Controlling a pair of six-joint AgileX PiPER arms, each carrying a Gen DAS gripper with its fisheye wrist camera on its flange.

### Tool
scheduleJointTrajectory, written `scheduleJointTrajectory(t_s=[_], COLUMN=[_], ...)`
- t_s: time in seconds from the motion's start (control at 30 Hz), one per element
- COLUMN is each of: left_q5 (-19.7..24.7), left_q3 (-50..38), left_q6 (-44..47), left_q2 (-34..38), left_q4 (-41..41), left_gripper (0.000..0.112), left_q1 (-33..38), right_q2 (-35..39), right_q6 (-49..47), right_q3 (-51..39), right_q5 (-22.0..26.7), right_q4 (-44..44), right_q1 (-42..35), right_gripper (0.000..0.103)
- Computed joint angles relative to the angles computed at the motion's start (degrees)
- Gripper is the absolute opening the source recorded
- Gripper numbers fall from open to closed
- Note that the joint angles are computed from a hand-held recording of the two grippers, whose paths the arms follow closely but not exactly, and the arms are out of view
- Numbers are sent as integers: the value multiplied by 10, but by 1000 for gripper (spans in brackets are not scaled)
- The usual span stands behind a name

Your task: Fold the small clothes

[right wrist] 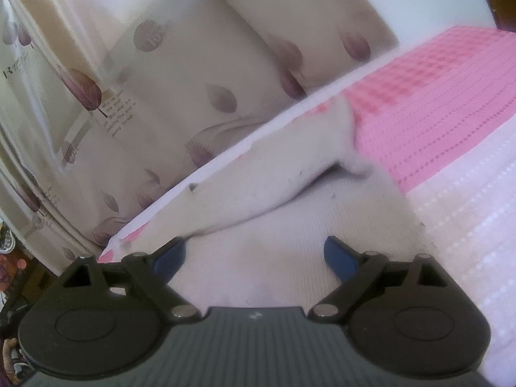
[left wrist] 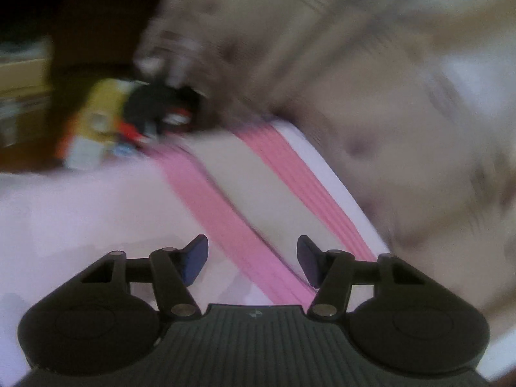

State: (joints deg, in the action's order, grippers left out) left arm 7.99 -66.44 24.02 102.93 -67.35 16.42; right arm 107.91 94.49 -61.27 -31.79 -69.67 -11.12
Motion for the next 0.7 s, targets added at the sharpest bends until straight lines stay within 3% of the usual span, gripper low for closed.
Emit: scheduleJointTrajectory(t_s=[0.2,0.3,0.33,0.5,0.6,0.63,0.67,0.7], left_q5=[92,116,153,295,320,326,323,309], left_q3=[-70,-137,-168,-293,-348,-373,-388,-398], left_q6=[-23,-112,-119,-159,-168,-180,-190,-193], left_q2=[41,88,114,239,293,312,322,327], left_q4=[11,73,52,-23,-57,-50,-38,-24], left_gripper=[66,71,76,77,76,66,39,29], left_q1=[114,136,152,199,198,194,190,183], right_q2=[-6,-9,-10,-14,-17,-17,-16,-16], right_q6=[-5,-12,-13,-27,-39,-40,-38,-37], right_q3=[-1,-2,-3,-7,-8,-10,-12,-14], right_q5=[28,51,57,94,119,126,133,141], right_q4=[4,4,3,6,10,9,4,1], right_q1=[13,25,28,46,59,63,66,70], right_gripper=[94,94,94,95,95,95,95,95])
